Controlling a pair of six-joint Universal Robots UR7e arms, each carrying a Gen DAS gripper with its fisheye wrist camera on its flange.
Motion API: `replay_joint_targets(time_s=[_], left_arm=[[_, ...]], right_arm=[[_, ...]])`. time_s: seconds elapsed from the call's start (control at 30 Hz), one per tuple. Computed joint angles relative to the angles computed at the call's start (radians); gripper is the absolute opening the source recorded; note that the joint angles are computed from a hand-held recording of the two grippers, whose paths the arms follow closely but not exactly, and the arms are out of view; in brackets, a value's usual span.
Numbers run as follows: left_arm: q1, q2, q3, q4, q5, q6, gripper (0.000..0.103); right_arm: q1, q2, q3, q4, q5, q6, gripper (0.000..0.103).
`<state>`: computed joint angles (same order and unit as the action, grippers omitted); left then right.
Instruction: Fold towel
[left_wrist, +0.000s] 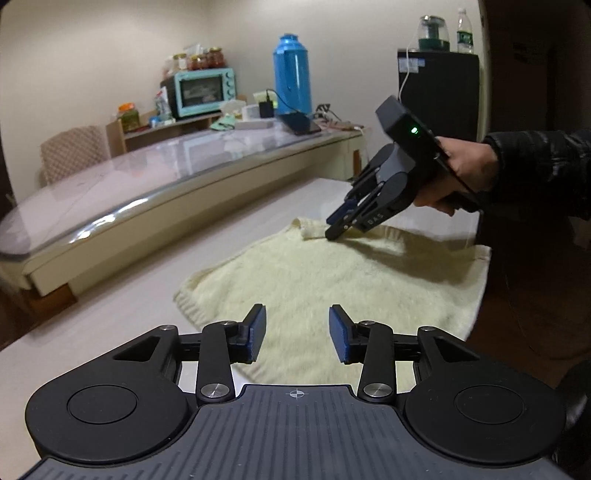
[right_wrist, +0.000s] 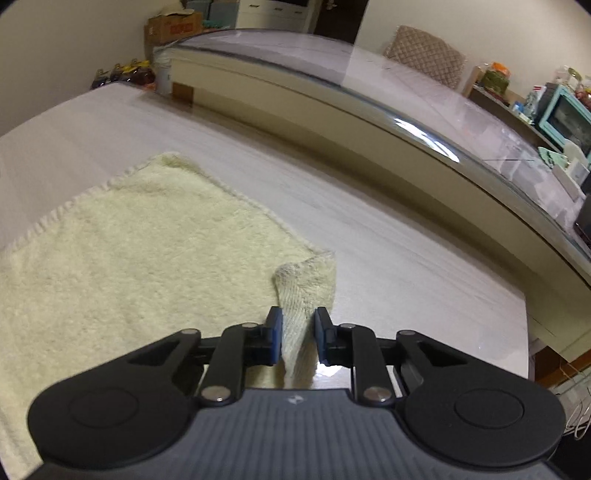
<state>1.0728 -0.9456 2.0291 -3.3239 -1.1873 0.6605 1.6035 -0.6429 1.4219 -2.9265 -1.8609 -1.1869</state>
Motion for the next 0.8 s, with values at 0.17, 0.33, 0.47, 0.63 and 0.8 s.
replay_joint_targets(time_s=[0.17, 0.33, 0.47, 0.63, 0.8], left_arm=[[-0.002, 0.052, -0.057, 0.070, 0.043, -0.005, 0.041], [-0.002, 0.065, -0.061, 0.093, 0.048, 0.008, 0.041], [0.001, 0.067, -0.055, 0.080, 0.041, 0.004, 0.042], [0.002, 0.068, -0.057, 0.083, 0.059, -0.009, 0.043], [-0.003, 0.064, -0.050, 0.084, 0.066, -0.017, 0.045]], right_arm=[[-0.019, -0.023, 0.000, 0.000, 0.051, 0.100, 0.015], [-0.058, -0.043, -0.033, -0.032, 0.040, 0.322, 0.023], [-0.079, -0.084, 0.021, -0.085, 0.080, 0.313, 0.025], [-0.094, -0.161, 0.118, -0.033, 0.185, 0.294, 0.025], [-0.125, -0.263, 0.231, 0.073, 0.307, 0.252, 0.035]])
